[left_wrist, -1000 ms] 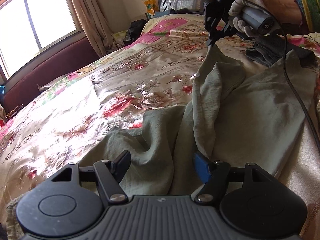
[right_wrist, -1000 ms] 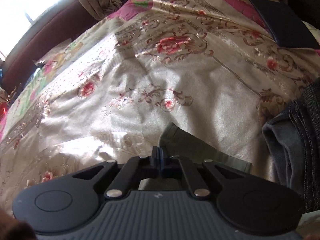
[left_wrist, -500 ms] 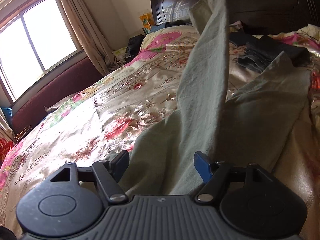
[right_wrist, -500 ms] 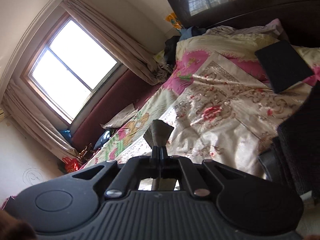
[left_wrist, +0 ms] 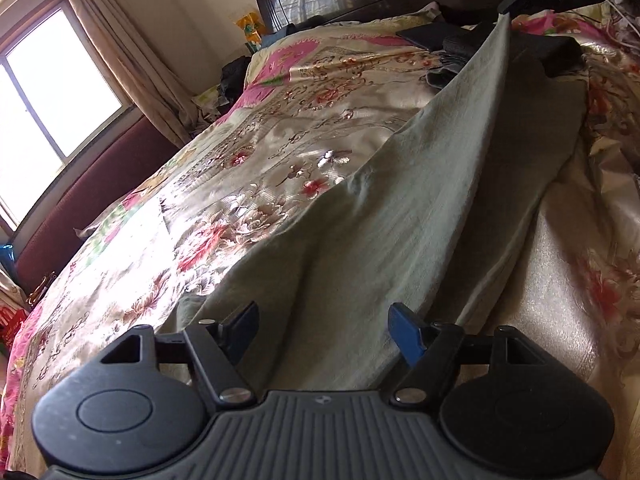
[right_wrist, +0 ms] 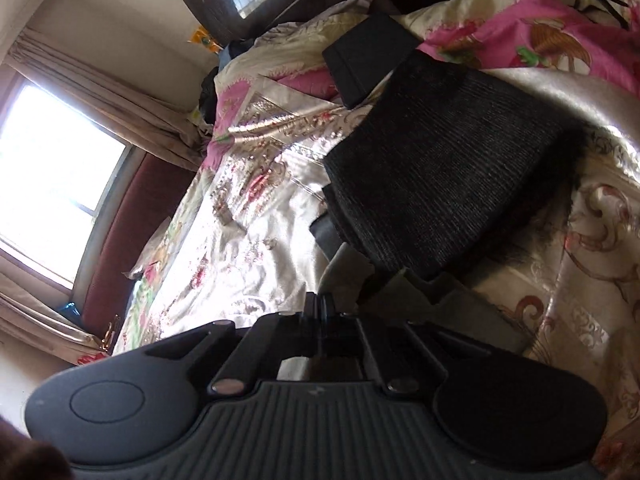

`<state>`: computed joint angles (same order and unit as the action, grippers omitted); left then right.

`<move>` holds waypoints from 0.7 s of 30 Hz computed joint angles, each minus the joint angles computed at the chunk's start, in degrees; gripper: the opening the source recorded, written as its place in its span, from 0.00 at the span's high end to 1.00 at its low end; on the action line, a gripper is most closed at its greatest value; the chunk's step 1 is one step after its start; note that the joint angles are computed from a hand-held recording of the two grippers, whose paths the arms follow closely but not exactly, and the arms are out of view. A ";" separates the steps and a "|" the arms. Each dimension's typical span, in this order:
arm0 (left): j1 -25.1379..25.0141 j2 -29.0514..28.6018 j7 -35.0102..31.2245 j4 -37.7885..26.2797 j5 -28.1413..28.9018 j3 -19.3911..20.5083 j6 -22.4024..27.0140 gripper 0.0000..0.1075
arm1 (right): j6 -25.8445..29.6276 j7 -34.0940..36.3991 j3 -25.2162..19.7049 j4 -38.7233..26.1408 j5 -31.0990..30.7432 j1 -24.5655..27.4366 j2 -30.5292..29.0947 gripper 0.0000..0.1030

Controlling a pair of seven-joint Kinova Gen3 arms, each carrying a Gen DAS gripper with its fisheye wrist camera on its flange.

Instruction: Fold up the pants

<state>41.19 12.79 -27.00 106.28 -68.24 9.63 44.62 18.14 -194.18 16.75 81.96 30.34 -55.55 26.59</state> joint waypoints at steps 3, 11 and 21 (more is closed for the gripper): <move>0.29 -0.45 0.24 0.00 -0.59 0.14 0.47 0.21 | -4.46 -6.72 7.96 4.00 5.20 -7.20 -2.30 0.98; 0.52 0.30 -2.61 0.43 2.18 0.90 0.36 0.21 | 0.17 -7.49 2.06 9.95 2.13 -5.28 -0.55 0.98; 0.23 0.36 -6.15 -1.17 5.53 0.01 0.00 0.21 | -3.09 -12.38 -9.94 8.27 9.82 6.42 -0.76 0.98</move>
<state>41.42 13.16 -33.15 105.11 -62.71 9.64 44.62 15.06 -206.57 6.81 90.23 40.15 -49.13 25.83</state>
